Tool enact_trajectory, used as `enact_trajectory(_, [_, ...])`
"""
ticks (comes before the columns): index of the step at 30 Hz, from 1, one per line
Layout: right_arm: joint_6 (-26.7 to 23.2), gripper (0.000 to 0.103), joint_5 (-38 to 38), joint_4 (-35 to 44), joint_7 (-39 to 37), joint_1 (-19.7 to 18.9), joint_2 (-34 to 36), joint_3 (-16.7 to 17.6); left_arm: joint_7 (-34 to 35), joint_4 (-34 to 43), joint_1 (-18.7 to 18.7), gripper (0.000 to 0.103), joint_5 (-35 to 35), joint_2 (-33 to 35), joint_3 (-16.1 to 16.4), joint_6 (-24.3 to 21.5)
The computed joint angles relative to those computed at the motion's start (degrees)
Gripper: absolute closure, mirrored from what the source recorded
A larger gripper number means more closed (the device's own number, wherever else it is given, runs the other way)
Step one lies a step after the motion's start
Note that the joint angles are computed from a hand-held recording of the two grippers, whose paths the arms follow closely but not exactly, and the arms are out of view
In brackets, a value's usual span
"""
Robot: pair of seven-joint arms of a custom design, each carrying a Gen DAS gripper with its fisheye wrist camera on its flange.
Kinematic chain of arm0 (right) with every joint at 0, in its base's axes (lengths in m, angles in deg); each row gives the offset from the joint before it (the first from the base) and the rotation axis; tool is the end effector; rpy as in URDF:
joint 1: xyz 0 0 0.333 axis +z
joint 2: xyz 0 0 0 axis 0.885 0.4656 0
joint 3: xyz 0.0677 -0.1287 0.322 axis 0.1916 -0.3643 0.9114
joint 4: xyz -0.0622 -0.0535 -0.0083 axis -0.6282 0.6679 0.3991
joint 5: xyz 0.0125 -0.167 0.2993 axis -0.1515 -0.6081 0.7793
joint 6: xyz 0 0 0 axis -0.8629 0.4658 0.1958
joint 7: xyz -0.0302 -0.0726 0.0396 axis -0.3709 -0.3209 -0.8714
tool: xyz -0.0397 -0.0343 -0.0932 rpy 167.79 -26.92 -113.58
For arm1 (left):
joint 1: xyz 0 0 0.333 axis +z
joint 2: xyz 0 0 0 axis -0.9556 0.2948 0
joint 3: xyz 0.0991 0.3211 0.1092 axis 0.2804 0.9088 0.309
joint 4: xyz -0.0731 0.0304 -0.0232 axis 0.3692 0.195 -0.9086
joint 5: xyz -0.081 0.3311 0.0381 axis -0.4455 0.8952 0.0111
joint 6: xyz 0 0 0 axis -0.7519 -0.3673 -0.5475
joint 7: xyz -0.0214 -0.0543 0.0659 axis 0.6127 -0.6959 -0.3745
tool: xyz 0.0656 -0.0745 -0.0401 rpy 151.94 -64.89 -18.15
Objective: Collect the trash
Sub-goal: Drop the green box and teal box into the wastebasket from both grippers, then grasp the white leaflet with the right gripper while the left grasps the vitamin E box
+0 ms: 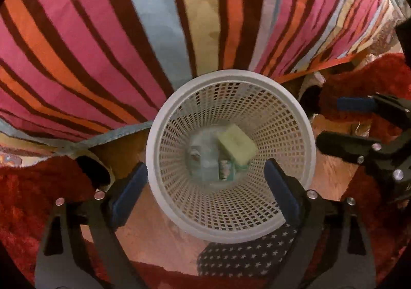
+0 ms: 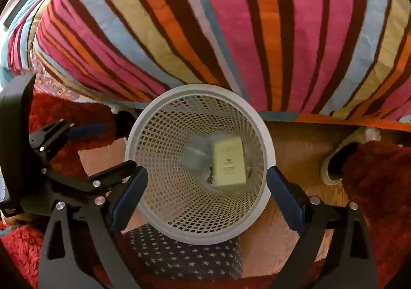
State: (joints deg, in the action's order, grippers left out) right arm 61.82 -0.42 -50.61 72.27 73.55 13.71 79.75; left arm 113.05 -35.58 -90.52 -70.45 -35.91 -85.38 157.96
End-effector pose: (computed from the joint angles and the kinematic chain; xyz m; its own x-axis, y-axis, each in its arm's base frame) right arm 0.7048 0.1896 0.4176 0.3690 -0.8795 -0.3004 -0.9174 -0.2930 -0.2692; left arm 0.6419 -0.3234 0.4125 -0.1421 -0.9871 0.0738 -0.9599 0.1192 -0.2539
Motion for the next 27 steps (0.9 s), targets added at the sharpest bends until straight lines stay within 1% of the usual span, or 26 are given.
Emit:
enact_trajectory(4, [-0.30, 0.014, 0.18, 0.07, 0.60, -0.38, 0.35, -0.23, -0.10, -0.71, 0.91, 0.013, -1.04, 0.12, -0.15, 0.73])
enact_trajectory(8, [-0.65, 0.014, -0.57, 0.42, 0.99, 0.00, 0.69, -0.41, -0.28, -0.52, 0.66, 0.013, -1.17, 0.15, -0.22, -0.20])
enact_trajectory(14, [0.62, 0.014, -2.51, -0.80, 0.01, 0.90, -0.25, -0.81, -0.19, 0.72, 0.68, 0.013, -1.55, 1.13, -0.22, -2.16])
enact_trajectory(17, [1.49, 0.014, -3.42, -1.64, -0.32, 1.31, -0.94, -1.08, -0.79, -0.27, 0.70, 0.013, -1.51, 0.35, 0.01, -1.69])
enact_trajectory(18, [1.83, 0.014, -3.79, -1.95, -0.44, 1.45, -1.26, -1.20, -1.55, -1.14, 0.31, 0.013, -0.62, -0.51, 0.54, -0.91])
enact_trajectory(20, [4.03, 0.014, -4.73, -3.80, -1.63, 1.76, -3.13, -1.39, -3.36, -3.88, -0.74, 0.013, 2.85, -3.96, 2.02, 1.34])
enact_trajectory(21, [5.63, 0.014, -4.69, -4.89, -2.49, 1.65, -4.18, -1.25, -3.21, -5.21, -0.34, 0.013, 3.45, -5.76, 1.83, 2.66])
enact_trajectory(22, [8.20, 0.014, -3.91, -6.50, -4.06, 1.17, -5.88, -0.72, -2.57, -7.28, 0.91, 0.013, 3.06, -8.72, 1.18, 5.57])
enact_trajectory(24, [12.05, 0.014, -0.35, -7.41, -6.99, -0.62, -8.41, 0.89, -1.34, -8.81, 2.68, 0.013, 2.37, -11.76, 0.59, 9.32])
enact_trajectory(25, [12.95, 0.014, 1.20, -6.79, -8.09, -1.31, -8.74, 1.43, -1.57, -8.27, 2.87, 0.013, 3.62, -12.97, 1.42, 10.89])
enact_trajectory(27, [15.72, 0.014, 3.07, -2.48, -9.44, -1.75, -7.99, 1.78, -6.02, -3.52, 0.89, 0.013, 10.40, -12.87, 5.42, 10.09])
